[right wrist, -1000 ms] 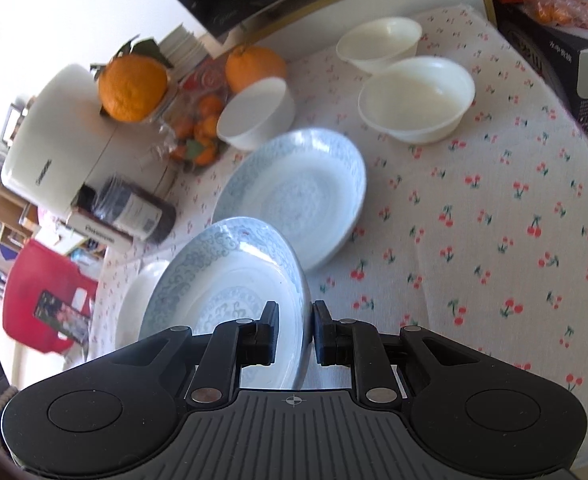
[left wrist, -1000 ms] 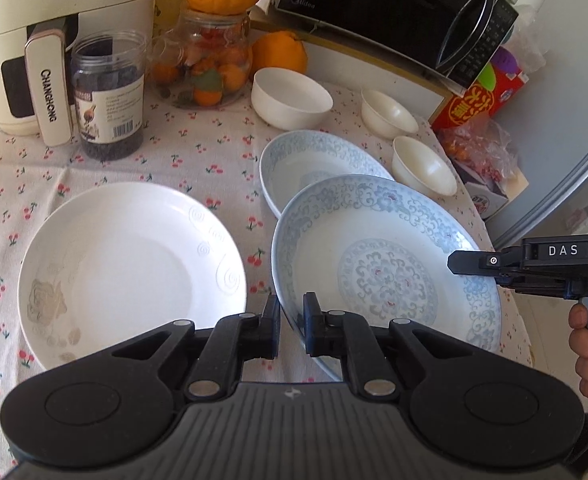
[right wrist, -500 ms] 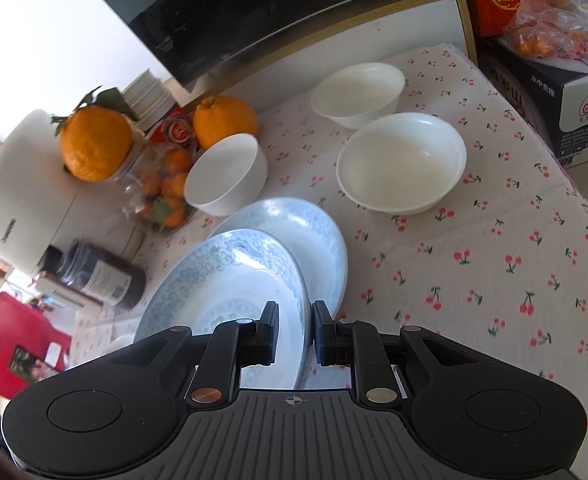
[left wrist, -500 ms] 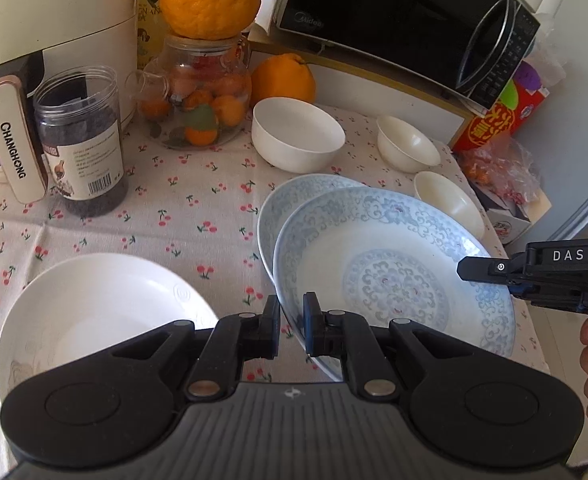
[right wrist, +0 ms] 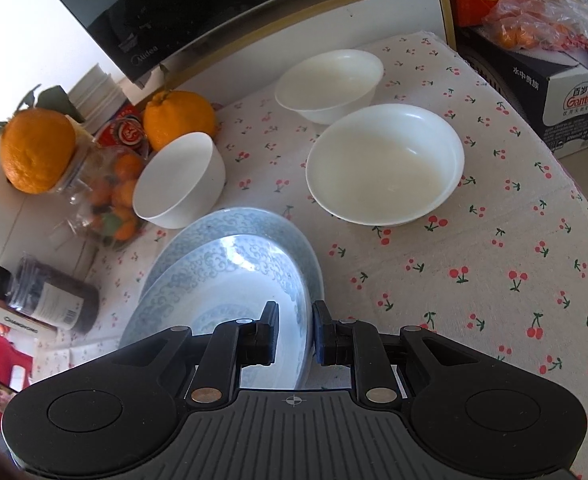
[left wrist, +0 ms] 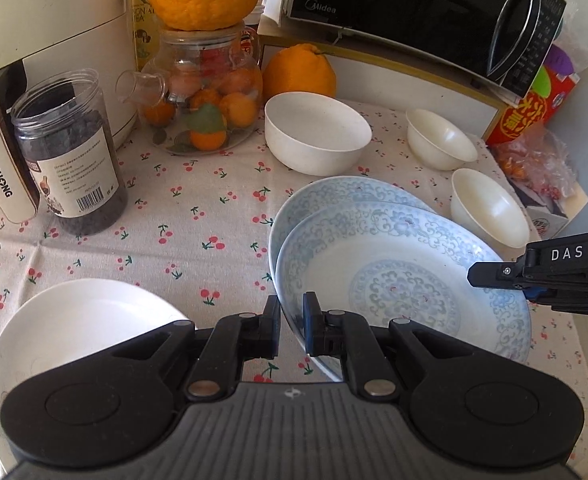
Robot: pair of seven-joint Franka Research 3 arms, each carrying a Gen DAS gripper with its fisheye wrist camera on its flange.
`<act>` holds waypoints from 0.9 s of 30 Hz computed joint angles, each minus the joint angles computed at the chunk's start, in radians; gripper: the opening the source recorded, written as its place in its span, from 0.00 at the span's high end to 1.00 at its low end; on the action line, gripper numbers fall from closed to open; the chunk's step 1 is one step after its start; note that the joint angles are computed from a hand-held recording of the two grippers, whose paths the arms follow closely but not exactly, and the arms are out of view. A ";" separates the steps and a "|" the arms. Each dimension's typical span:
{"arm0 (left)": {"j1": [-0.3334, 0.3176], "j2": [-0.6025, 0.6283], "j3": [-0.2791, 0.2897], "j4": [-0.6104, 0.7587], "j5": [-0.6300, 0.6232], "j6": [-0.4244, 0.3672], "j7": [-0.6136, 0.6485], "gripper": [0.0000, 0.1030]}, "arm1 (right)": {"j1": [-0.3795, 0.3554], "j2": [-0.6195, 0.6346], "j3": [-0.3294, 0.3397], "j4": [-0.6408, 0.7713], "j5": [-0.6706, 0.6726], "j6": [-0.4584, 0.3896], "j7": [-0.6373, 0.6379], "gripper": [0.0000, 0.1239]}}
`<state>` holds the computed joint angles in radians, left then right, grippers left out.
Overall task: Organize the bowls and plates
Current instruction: 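Lift the blue plate with both grippers and lower it onto the other blue plate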
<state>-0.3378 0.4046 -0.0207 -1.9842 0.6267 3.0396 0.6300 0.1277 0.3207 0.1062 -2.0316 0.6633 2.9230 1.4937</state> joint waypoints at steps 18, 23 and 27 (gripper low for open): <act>-0.075 0.039 0.069 0.085 0.218 -0.088 -0.175 0.90 | 0.116 0.028 -0.119 -0.003 -0.306 0.060 0.219 0.86; -0.067 0.048 0.061 0.103 0.277 -0.106 -0.223 0.89 | 0.135 0.028 -0.139 -0.004 -0.366 0.090 0.251 0.86; -0.054 0.052 0.040 0.109 0.284 -0.126 -0.216 0.88 | 0.128 0.024 -0.132 -0.007 -0.385 0.097 0.253 0.85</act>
<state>-0.3920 0.4565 0.0195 -1.8750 0.9105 2.9139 0.4144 0.2559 0.3442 -0.0258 -2.0388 0.2780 3.0201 1.7470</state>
